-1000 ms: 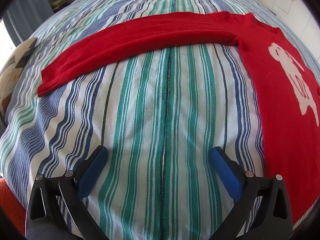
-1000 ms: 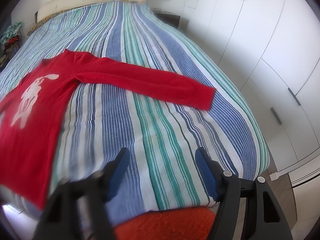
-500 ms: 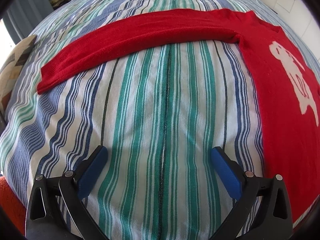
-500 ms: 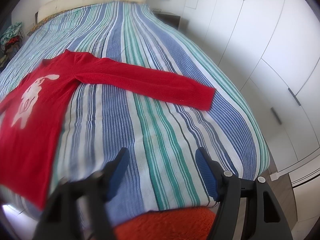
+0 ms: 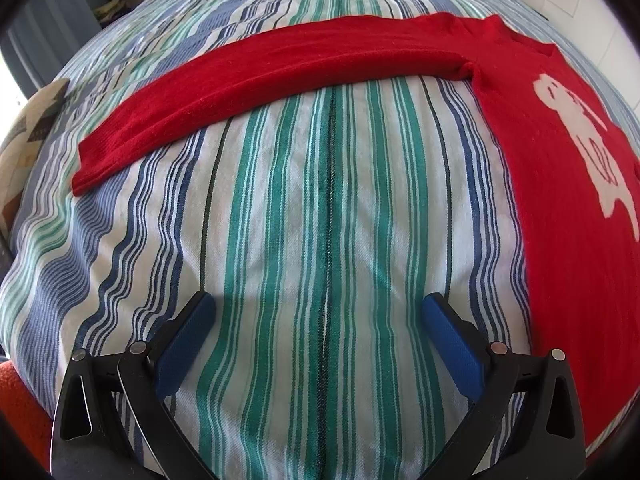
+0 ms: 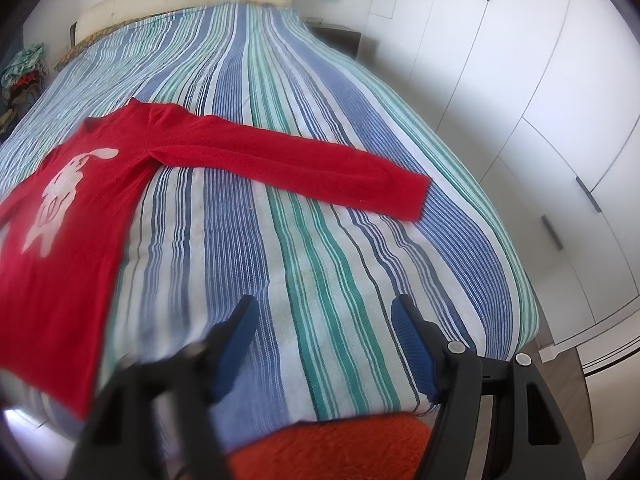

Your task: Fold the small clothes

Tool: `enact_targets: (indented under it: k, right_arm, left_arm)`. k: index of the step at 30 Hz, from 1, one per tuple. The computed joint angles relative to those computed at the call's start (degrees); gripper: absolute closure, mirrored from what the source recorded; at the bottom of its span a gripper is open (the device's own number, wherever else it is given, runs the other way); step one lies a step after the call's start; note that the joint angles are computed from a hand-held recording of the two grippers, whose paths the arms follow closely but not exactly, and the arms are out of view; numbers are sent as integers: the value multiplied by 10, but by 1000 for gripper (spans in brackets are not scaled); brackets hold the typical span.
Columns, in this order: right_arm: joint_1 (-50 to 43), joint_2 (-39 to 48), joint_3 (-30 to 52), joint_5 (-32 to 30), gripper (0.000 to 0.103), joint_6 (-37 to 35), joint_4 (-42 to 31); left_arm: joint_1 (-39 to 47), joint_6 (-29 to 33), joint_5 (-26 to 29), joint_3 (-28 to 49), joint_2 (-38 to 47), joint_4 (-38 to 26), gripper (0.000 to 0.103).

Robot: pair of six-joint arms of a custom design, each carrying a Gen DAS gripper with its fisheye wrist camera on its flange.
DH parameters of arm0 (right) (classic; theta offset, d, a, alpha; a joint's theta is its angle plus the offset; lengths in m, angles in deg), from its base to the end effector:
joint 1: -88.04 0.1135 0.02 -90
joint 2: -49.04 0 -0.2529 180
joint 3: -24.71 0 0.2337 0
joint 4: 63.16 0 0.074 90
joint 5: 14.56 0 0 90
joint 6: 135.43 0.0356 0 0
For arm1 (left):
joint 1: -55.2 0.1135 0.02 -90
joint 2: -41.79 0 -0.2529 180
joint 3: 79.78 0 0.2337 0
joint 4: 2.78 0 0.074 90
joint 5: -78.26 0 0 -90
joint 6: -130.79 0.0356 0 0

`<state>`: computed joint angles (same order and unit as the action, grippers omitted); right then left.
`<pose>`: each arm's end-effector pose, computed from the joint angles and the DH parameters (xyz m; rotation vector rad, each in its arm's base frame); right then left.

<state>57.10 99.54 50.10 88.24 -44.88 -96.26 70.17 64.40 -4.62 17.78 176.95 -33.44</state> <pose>0.1058 -0.0726 0.1171 0.7925 2.5021 -0.4798 0.4117 0.1055 0.0477 0.2393 2.7329 0.0129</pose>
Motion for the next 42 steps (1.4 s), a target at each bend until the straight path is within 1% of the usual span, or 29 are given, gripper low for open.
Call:
enact_targets:
  k: [9,11,13,14,16,17,18,20,21,22,23,26,28,30,32,33,34,35,36,37,39,41,42]
  right_arm:
    - [-5,-1,0,-4,35,-2,0]
    - [-3,3,0,-2,35,0,0]
    - [-6,26,8,-7,35,1,3]
    - [-28,45,19,-35,35,-11,2]
    - [-125,71,52,-146,35,-48,-7]
    - [-180,77,68,-205,35,-50,-7]
    - [-237,90,86,-267,35,-39,-1]
    - [-325,158,116,-381,35,14,41]
    - [-348,211,131,-419,35,41,70]
    - [-358,273,148,-440,35,64,100]
    - [-363,337,166,-449,35,80,130]
    - [-371,491,209,-457,35,134,213]
    - [-375,567,232,-456,36,186,255]
    - [-378,606,222,-453,36,252,338]
    - [-369,632,221,-434,37,291,409]
    - [-363,645,222,-422,40,306,441]
    - [-359,663,230,-413,45,315,462]
    - [-353,679,239,-409,76,318,472]
    - [-348,685,251,-397,96,315,458]
    - [-341,680,250,-379,96,319,459]
    - [-311,627,231,-339,96,317,468]
    - [-259,546,235,-317,96,285,429]
    - [-232,507,246,-318,96,270,400]
  left_arm:
    - [-1,3,2,-12,-4,13,0]
    - [0,6,8,-10,-3,9,0]
    - [4,11,18,5,2,-6,0]
    - [7,13,24,14,6,-16,0]
    - [11,15,32,19,9,-18,0]
    - [11,16,33,13,8,-10,0]
    - [11,17,32,7,6,0,0]
    - [10,18,30,-1,3,12,0]
    - [10,18,30,-1,3,13,0]
    - [11,17,32,-2,3,15,0]
    - [12,18,35,-3,3,17,0]
    - [15,19,42,-21,-4,35,0]
    - [17,21,43,-38,-11,48,0]
    - [17,21,44,-41,-10,55,0]
    - [17,19,43,-48,-12,65,0]
    - [16,18,43,-49,-12,68,0]
    - [15,17,43,-49,-11,70,0]
    - [15,16,43,-48,-11,71,0]
    - [15,16,44,-48,-11,70,0]
    - [16,17,45,-47,-11,69,0]
    - [15,16,44,-48,-11,71,0]
    - [14,14,42,-48,-10,72,0]
    - [13,12,40,-46,-9,72,0]
